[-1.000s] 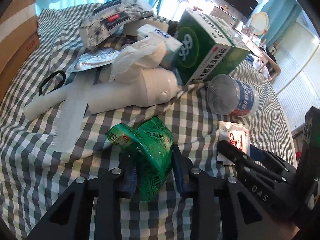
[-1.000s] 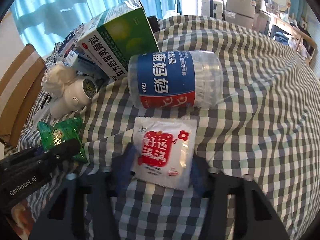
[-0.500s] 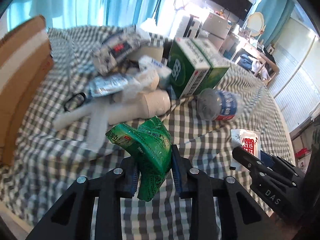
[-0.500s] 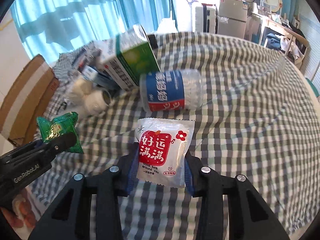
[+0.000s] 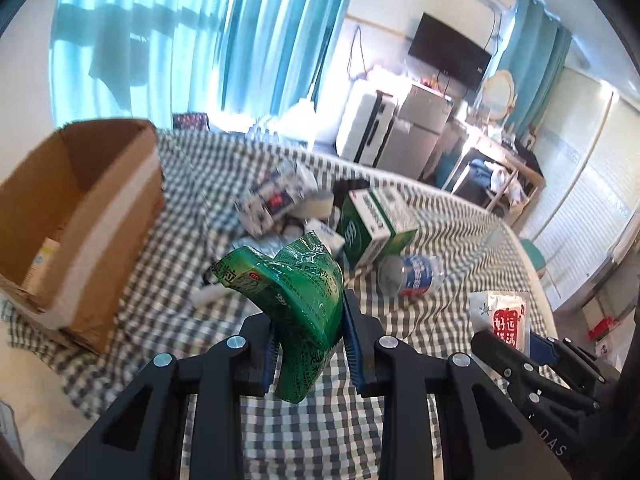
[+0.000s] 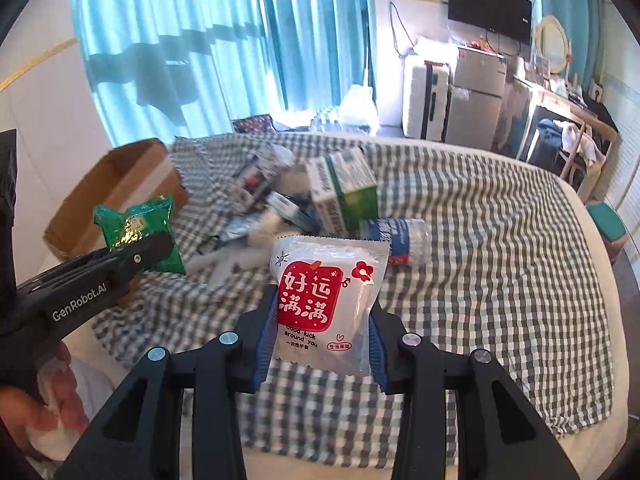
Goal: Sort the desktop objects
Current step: 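Carry the green packet and red sachet over the cardboard box and release both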
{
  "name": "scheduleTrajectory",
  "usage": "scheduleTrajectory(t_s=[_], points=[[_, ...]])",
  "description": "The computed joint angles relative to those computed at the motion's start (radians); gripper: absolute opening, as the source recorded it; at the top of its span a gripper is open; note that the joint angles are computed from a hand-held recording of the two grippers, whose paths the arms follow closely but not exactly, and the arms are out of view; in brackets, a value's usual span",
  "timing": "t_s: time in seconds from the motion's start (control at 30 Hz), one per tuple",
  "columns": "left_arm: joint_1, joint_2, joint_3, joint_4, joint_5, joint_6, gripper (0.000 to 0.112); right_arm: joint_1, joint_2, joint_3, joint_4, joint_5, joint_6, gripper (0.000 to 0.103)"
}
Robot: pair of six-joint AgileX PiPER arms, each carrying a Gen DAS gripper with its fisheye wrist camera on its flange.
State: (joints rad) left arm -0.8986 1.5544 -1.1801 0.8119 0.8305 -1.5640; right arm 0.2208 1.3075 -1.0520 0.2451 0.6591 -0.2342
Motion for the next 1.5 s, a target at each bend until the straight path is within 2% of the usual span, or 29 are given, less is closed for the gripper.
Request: scheduleTrajectory(t_s=[0.1,0.33,0.63,0.77,0.97,1.07,1.2,1.33,1.5], points=[[-0.025,-0.049,-0.013,0.012,0.075,0.049,0.028,0.078,-0.046,-0.01,-0.093,0.017,0.11,0.039],[-0.031,-0.184,0.014,0.019,0.157,0.104,0.028,0.277,-0.079,-0.087,-0.298,0.062,0.35,0.039],[0.039,-0.373,0.109,0.019,0.191,0.166,0.028,0.562,0.039,-0.271,-0.511,0.131,0.585,0.039],[0.096,-0.446,0.165,0.01,0.19,0.2,0.028,0.634,0.124,-0.353,-0.52,0.148,0.616,0.039],[0.326,-0.543,0.252,-0.096,0.07,0.349,0.028,0.706,0.263,-0.486,-0.532,0.173,0.632,0.039],[0.52,-0.567,0.291,-0.22,-0.021,0.513,0.028,0.72,0.348,-0.571,-0.513,0.183,0.611,0.039],[0.767,-0.56,0.322,-0.417,-0.124,0.772,0.028,0.72,0.471,-0.709,-0.459,0.205,0.561,0.039],[0.948,-0.523,0.338,-0.583,-0.197,0.992,0.028,0.708,0.596,-0.861,-0.396,0.236,0.513,0.039],[1.082,-0.464,0.365,-0.734,-0.274,1.194,0.028,0.702,0.769,-1.081,-0.346,0.311,0.474,0.039]])
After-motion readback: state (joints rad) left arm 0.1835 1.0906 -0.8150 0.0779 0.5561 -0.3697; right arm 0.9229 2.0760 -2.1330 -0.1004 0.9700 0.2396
